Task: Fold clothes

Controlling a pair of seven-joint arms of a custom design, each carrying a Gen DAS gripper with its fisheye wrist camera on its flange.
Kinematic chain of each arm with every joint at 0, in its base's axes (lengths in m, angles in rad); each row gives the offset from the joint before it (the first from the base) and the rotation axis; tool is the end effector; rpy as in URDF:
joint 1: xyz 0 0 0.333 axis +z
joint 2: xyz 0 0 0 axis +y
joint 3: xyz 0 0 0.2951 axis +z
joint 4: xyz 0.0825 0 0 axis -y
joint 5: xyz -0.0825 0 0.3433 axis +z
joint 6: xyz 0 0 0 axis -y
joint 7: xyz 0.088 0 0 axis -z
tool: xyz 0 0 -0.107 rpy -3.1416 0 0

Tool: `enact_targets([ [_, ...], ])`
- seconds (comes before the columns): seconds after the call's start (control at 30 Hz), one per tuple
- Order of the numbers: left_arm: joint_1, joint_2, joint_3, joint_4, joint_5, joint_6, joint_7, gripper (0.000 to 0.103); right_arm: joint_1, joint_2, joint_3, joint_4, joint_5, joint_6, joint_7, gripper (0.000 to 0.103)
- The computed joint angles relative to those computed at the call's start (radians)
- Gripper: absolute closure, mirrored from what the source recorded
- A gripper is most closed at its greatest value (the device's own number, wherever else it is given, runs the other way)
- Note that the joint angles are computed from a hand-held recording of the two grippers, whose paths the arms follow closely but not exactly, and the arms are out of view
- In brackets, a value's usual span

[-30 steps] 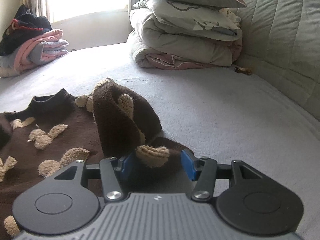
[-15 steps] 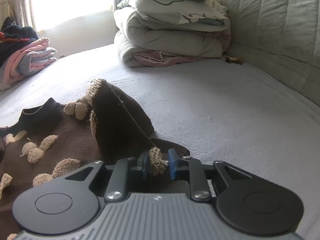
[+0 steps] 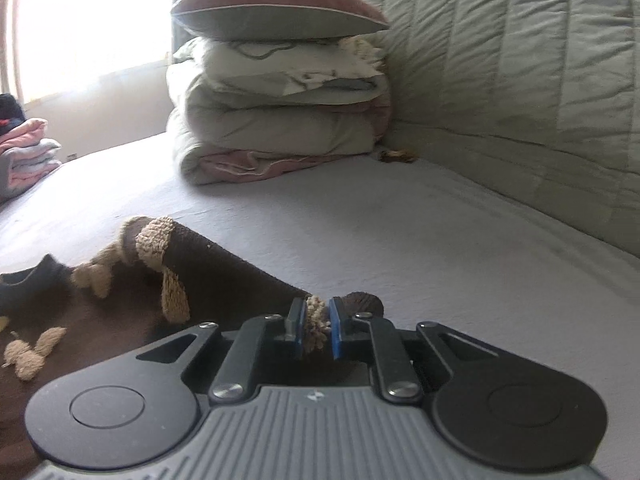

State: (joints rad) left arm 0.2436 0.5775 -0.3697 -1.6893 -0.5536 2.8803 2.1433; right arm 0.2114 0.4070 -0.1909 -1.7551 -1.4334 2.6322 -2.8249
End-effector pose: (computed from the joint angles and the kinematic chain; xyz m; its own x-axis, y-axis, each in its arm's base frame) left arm 0.6750 -0.0133 0.3499 -0.1790 -0.9439 0.2774 -0.7771 -0.0373 -0.6283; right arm 0.6369 0.0506 0.3775 -0.5910 -0.8058 -0.0374 -0.3841 0.3219 -0.8654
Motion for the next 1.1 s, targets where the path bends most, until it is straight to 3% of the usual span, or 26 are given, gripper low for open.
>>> enact_targets([
  [0.77, 0.009, 0.01, -0.005, 0.01, 0.01, 0.033, -0.022, 0.02, -0.045, -0.064, 0.013, -0.096, 0.023, -0.089, 0.025, 0.089],
  [1.1, 0.016, 0.011, -0.012, 0.008, 0.019, 0.036, -0.032, 0.02, -0.065, -0.054, 0.014, -0.106, 0.072, -0.063, -0.025, 0.089],
])
